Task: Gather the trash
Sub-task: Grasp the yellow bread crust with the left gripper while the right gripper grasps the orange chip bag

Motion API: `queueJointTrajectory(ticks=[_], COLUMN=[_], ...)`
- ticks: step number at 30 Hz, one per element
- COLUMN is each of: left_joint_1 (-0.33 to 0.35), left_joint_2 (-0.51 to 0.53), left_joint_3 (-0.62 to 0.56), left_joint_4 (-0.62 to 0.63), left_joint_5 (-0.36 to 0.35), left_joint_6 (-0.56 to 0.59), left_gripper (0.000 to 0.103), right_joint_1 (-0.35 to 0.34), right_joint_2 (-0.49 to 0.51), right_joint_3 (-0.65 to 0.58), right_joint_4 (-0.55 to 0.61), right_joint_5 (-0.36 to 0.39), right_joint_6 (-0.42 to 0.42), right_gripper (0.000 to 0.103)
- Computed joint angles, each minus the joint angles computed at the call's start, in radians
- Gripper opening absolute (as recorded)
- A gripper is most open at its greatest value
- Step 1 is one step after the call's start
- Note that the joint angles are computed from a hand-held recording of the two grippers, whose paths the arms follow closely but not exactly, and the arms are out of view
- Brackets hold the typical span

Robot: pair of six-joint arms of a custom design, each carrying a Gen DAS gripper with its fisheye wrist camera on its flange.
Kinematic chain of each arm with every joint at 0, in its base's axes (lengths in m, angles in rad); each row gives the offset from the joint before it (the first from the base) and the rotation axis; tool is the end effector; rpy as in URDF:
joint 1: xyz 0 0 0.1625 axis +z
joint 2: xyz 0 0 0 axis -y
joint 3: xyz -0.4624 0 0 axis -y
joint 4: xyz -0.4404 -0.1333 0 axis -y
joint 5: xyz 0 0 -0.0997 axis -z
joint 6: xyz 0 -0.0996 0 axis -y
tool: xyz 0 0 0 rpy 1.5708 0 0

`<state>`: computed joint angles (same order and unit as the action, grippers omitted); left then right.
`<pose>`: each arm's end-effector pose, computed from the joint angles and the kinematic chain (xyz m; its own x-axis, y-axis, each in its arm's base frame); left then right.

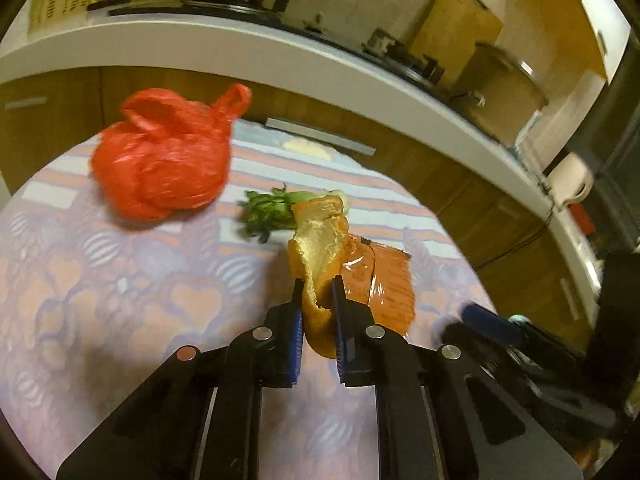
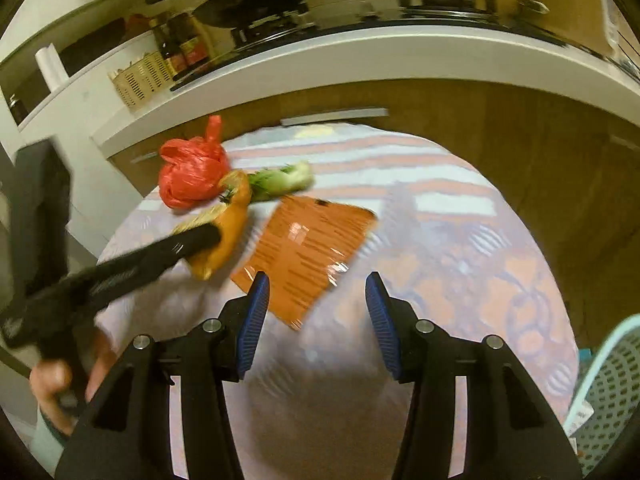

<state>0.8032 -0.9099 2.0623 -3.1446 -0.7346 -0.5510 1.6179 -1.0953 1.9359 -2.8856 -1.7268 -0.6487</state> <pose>-0.2544 -0.5620 0.1050 -0.9223 -0.1333 -0.3628 0.1770 0.6888 -0.7030 0.1478 -0.6328 0.2035 -0.7637 -0.5175 0.3860 -0.6316 0.7229 -0.2804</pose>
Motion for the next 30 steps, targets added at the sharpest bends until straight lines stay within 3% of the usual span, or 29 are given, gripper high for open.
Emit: queueJointTrajectory(ticks=[4, 8, 10, 12, 15, 17, 19, 22, 24, 30], left_joint_1=[-0.020, -0.021, -0.019, -0.020, -0.008, -0.004, -0.006, -0.013, -0.017, -0.037], left_joint_2=[-0.030, -0.026, -0.017, -0.013, -0.022, -0.022, -0.020, -0.016, -0.014, -0.009], left_joint_3=[0.077, 0.112, 0.120, 0.121, 0.125, 0.124, 0.125, 0.129, 0.128, 0.127], left_joint_4=[-0.115, -0.203, -0.234, -0.209, -0.193, -0.193, -0.208, -0.218, -0.221, -0.260], left_joint_5=[0.037, 0.086, 0.098, 0.123, 0.091, 0.086, 0.085, 0.090, 0.099, 0.084], left_joint_6=[-0.013, 0.007, 0.021, 0.014, -0.003, -0.003, 0.008, 0.016, 0.022, 0.056], left_gripper=[0.011, 0.011, 0.011, 0.011, 0.011, 0.011, 0.011, 0.011, 0.011, 0.011], right_joint_1=[0.030, 0.044, 0.054, 0.058, 0.069, 0.075, 0.077, 0.073, 0.074, 0.052], right_joint_2=[0.059, 0.117, 0.152, 0.177, 0.199, 0.206, 0.203, 0.185, 0.177, 0.098], right_joint_3=[-0.033, -0.062, -0.079, -0.089, -0.073, -0.067, -0.055, -0.031, -0.014, 0.034], right_joint_4=[-0.026, -0.065, -0.093, -0.102, -0.185, -0.208, -0.215, -0.209, -0.229, -0.191], right_joint_5=[-0.044, -0.100, -0.149, -0.176, -0.201, -0.209, -0.195, -0.157, -0.149, -0.084], right_joint_6=[0.029, 0.064, 0.071, 0.067, 0.016, -0.007, -0.035, -0.058, -0.075, -0.041], right_gripper=[0.066, 0.068, 0.079, 0.080, 0.080, 0.068, 0.041, 0.018, 0.010, 0.007])
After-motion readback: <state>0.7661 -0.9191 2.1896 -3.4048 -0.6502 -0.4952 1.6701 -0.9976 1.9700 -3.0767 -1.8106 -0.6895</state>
